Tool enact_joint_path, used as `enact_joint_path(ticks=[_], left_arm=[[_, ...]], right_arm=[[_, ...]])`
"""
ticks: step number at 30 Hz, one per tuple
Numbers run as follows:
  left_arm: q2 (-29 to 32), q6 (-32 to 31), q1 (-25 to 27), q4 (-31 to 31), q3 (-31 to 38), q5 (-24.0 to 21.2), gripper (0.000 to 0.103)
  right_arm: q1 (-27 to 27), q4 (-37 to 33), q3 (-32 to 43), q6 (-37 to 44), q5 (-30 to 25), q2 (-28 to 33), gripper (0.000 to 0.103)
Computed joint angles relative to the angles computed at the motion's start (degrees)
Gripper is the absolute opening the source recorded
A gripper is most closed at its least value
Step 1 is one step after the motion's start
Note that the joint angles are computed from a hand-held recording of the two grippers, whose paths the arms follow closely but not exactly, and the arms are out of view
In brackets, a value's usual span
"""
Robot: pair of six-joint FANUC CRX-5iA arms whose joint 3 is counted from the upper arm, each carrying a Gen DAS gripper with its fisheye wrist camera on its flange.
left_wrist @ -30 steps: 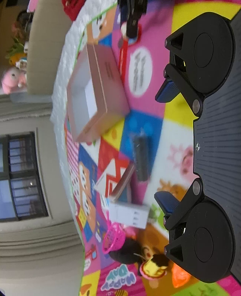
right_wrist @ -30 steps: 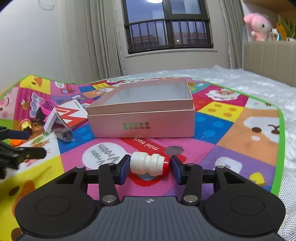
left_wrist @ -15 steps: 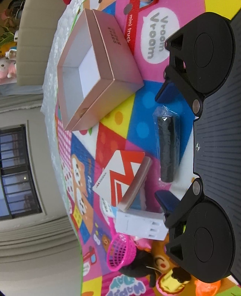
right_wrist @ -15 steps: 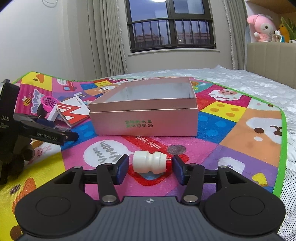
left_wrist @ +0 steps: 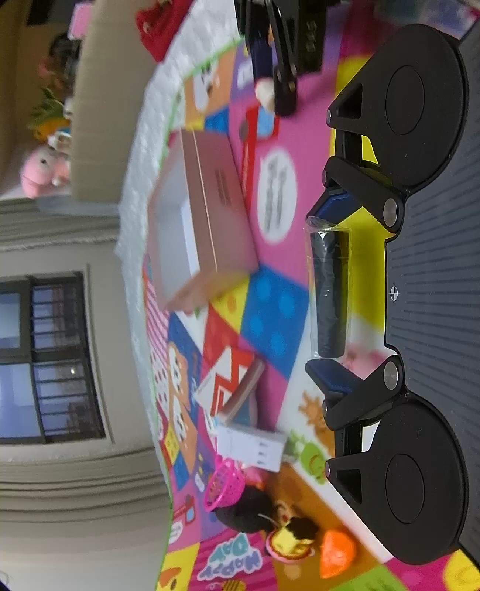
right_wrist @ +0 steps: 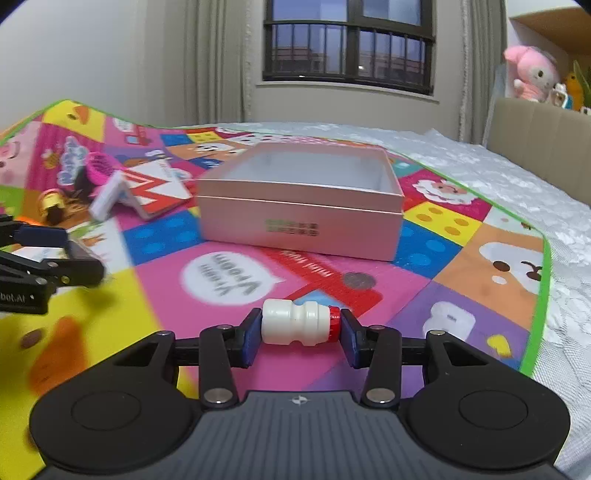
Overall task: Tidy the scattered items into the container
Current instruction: 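Carry the bottle and black tube over the pink box and release both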
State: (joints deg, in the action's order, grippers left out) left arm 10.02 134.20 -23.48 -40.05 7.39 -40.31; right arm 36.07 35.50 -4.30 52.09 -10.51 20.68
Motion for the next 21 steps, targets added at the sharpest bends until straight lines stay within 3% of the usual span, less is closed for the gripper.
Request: enact_joint_path(ticks=[2, 6, 14, 19, 21], left_arm=[[-1.47, 0.89, -1.18, -0.92, -1.44, 0.86, 0.083], [-3.31, 2.45, -3.67, -3.87, -2.97, 1.00, 0.083], [-2.58, 3.82, -4.82, -7.50, -0.88, 3.72, 0.083], [2.74, 1.12, -2.72, -10.45, 6.85, 8.46, 0.083], [6.64, 4.44, -2.51, -16.57, 12.26, 10.15, 0.087]], right_arm=[[0.19, 5.95, -3.83, -4.51, 1.31, -2.71, 0.043], [1.98, 0.93, -4.96, 2.87, -0.63, -6.15, 0.043], [2.09, -29.69, 4.45, 30.63, -9.98, -8.93, 0.043], [-1.92, -43.52, 17.31, 38.25, -13.34, -4.23, 0.043], [-3.51, -47.08, 24.68, 39.44, -13.09, -0.24, 0.043]])
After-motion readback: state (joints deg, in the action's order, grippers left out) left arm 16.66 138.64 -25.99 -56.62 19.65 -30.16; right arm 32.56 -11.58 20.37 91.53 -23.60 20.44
